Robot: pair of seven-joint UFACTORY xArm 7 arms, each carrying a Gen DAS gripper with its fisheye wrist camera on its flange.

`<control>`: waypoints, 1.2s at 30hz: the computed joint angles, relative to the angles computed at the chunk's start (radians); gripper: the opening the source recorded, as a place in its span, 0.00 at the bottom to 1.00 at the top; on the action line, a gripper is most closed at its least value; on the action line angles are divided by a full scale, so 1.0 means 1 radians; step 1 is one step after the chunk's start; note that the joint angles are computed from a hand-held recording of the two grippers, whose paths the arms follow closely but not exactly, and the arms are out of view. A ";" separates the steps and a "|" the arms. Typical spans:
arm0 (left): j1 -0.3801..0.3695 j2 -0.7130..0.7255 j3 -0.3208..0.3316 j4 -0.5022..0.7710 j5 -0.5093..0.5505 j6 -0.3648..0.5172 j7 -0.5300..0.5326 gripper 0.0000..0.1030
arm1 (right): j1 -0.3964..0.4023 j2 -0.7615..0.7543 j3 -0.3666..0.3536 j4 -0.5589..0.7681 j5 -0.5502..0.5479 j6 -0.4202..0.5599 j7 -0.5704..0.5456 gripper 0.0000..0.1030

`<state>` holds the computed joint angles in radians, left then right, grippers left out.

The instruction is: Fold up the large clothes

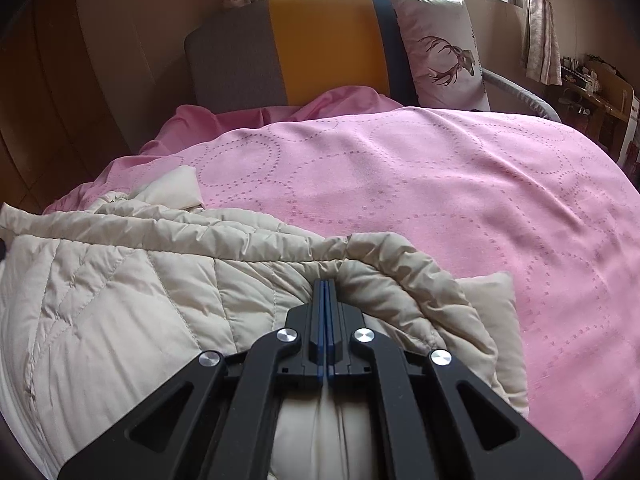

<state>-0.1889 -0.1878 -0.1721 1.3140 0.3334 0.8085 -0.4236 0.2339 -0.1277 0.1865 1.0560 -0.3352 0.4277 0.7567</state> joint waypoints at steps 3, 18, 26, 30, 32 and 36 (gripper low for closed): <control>0.009 0.042 0.001 -0.034 0.054 0.010 -0.015 0.27 | 0.001 0.000 0.000 0.001 0.002 0.000 0.001 0.01; 0.066 -0.047 0.031 -0.098 0.039 -0.033 -0.006 0.84 | 0.000 0.001 0.000 0.000 -0.006 -0.004 0.005 0.01; 0.125 -0.086 0.061 -0.202 0.081 -0.098 -0.013 0.88 | 0.023 -0.081 -0.009 -0.020 0.112 -0.058 -0.113 0.62; 0.143 -0.077 0.040 -0.196 0.091 -0.103 -0.029 0.88 | 0.031 -0.056 0.041 0.073 0.063 0.017 -0.173 0.62; 0.145 -0.060 0.034 -0.176 0.096 -0.088 -0.037 0.89 | 0.050 0.009 0.050 0.151 0.053 0.069 -0.221 0.62; 0.147 -0.038 0.048 -0.169 0.094 -0.091 -0.046 0.97 | 0.084 0.161 0.029 0.275 -0.073 0.174 -0.157 0.69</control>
